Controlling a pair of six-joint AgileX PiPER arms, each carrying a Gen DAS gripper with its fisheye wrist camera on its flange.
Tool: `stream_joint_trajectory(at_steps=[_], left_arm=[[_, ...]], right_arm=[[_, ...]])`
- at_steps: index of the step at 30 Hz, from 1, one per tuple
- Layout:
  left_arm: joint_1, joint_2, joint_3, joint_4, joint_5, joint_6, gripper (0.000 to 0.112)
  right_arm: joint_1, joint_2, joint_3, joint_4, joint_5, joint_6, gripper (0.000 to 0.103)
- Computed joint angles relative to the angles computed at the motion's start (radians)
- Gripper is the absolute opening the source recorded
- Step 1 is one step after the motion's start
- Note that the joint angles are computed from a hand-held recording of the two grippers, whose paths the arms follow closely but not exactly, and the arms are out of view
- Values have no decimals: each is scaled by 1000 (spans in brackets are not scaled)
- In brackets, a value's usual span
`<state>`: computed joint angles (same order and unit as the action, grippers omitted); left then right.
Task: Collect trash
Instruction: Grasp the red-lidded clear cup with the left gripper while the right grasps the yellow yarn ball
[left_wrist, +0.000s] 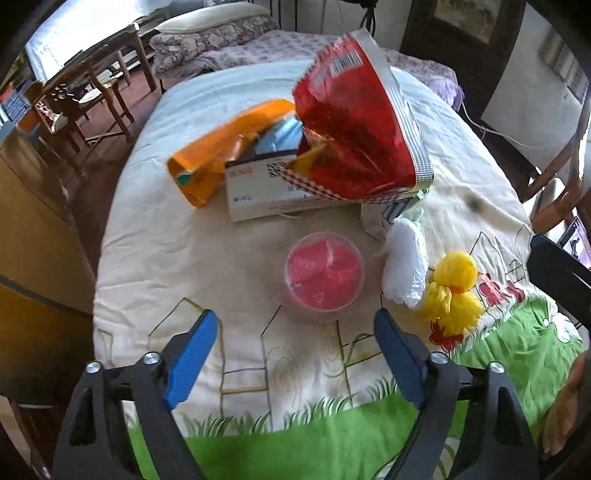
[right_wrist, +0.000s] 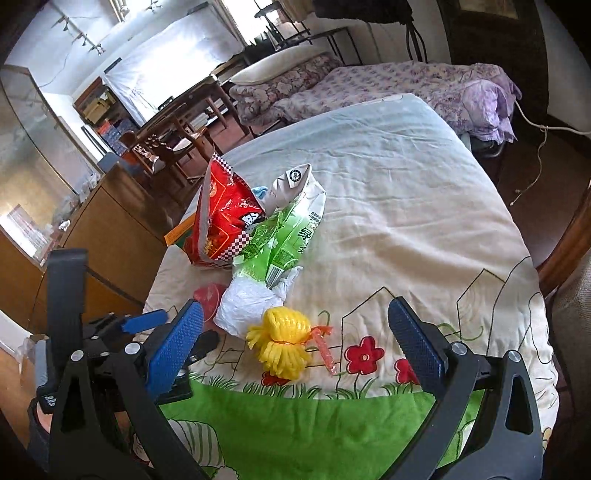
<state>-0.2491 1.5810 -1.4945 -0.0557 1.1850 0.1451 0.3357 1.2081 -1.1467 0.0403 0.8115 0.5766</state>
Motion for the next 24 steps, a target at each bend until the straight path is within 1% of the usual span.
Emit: stream_joint_trajectory(at_steps=[3,7,9,10,11,12,16,20,22,24], left_arm=[[-9,47,-33,1,7,-19,78],[-22,91,-61,3,-16,-38,76],[-26,94,-67,3,-21,-41,73],[-30,99,-67,4,-28,-42,67],[-36,98,-60,5,-36,-46,58],[-37,98,-58,3,-41,-44,57],[-21,78,-38,-29,-65,-35,57],[31,37,-21,-95,-58,-2,57],[53,7,-2,-125,-57,10,57],[86,-16,5,-158,-50,34,57]], right_arm=[[-6,-4,2,13,-3,-9,96],[-28,-5,9,49,-8,-33,96],[-44,-3,12,75,-12,-52,96],[-48,-2,13,81,-12,-57,96],[-52,0,14,88,-13,-61,96],[-54,2,12,90,-11,-63,96],[-51,2,14,84,-11,-57,96],[-40,4,9,54,-2,-30,96],[-22,6,3,15,13,0,96],[9,19,-18,-39,47,37,96]])
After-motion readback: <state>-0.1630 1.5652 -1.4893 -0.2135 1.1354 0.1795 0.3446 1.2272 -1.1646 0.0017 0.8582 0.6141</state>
